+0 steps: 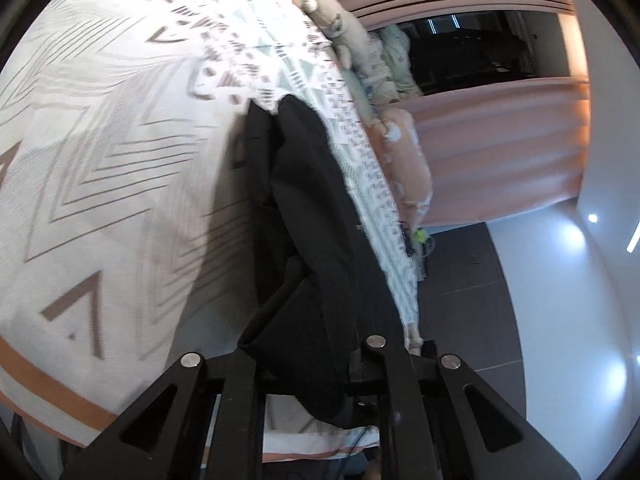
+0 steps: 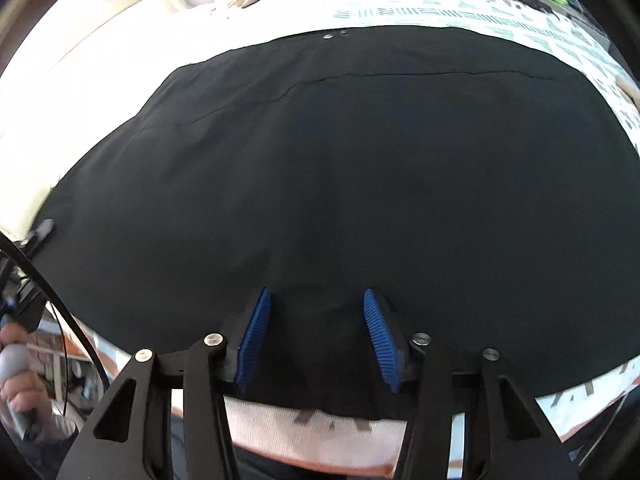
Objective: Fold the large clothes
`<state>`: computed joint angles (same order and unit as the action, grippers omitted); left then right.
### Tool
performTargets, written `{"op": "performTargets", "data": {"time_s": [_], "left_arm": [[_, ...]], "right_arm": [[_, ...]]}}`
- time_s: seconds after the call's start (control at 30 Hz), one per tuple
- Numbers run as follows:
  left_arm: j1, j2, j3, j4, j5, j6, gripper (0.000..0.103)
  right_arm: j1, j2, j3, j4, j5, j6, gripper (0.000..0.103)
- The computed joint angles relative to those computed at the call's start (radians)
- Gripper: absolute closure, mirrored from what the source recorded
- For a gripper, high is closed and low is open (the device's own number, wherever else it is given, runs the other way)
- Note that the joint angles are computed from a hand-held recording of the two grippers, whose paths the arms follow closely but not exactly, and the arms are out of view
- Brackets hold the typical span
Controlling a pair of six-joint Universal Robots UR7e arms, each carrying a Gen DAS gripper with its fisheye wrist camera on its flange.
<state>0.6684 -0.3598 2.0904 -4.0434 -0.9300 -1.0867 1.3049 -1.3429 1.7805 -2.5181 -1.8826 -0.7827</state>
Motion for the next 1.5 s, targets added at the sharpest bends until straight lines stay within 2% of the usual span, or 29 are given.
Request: {"op": "performTargets", "data": {"time_s": [0.1, 0.27, 0.57, 0.77, 0.9, 1.0, 1.07, 1.13, 1.3, 1.5], "left_arm": [[0.003, -0.009, -0.043, -0.019, -0.045, 0.066, 0.089], [0.014, -0.032, -0.13, 0.035, -0.112, 0.152, 0.089], [-0.003, -0.035, -0.272, 0.175, -0.162, 0.231, 0.09], [-0.013, -0.03, -0.357, 0.284, -0.184, 0.257, 0.09], [-0.018, -0.021, -0.419, 0.362, -0.197, 0.272, 0.09], [-0.024, -0.007, -0.474, 0.422, -0.211, 0.29, 0.09], [-0.025, 0.008, -0.514, 0.464, -0.225, 0.301, 0.09], [-0.025, 0.029, -0.565, 0.511, -0.244, 0.309, 0.09], [-0.02, 0.108, -0.727, 0.653, -0.301, 0.325, 0.09], [-0.005, 0.253, -0.986, 0.918, -0.354, 0.333, 0.09]], "right_arm": [[-0.001, 0.017, -0.029, 0.018, 0.008, 0.005, 0.057], [-0.01, 0.039, -0.073, 0.066, 0.036, 0.017, 0.057], [-0.046, 0.042, -0.097, 0.114, 0.092, 0.021, 0.057], [-0.108, 0.019, -0.112, 0.204, 0.19, 0.009, 0.057], [-0.141, 0.028, -0.186, 0.36, 0.259, 0.037, 0.057], [-0.166, 0.011, -0.237, 0.458, 0.324, 0.023, 0.056], [-0.187, -0.013, -0.254, 0.471, 0.371, -0.002, 0.041], [-0.208, -0.028, -0.279, 0.489, 0.413, -0.012, 0.038], [-0.278, -0.05, -0.358, 0.532, 0.519, -0.011, 0.038], [-0.376, -0.049, -0.462, 0.573, 0.613, 0.012, 0.038]]}}
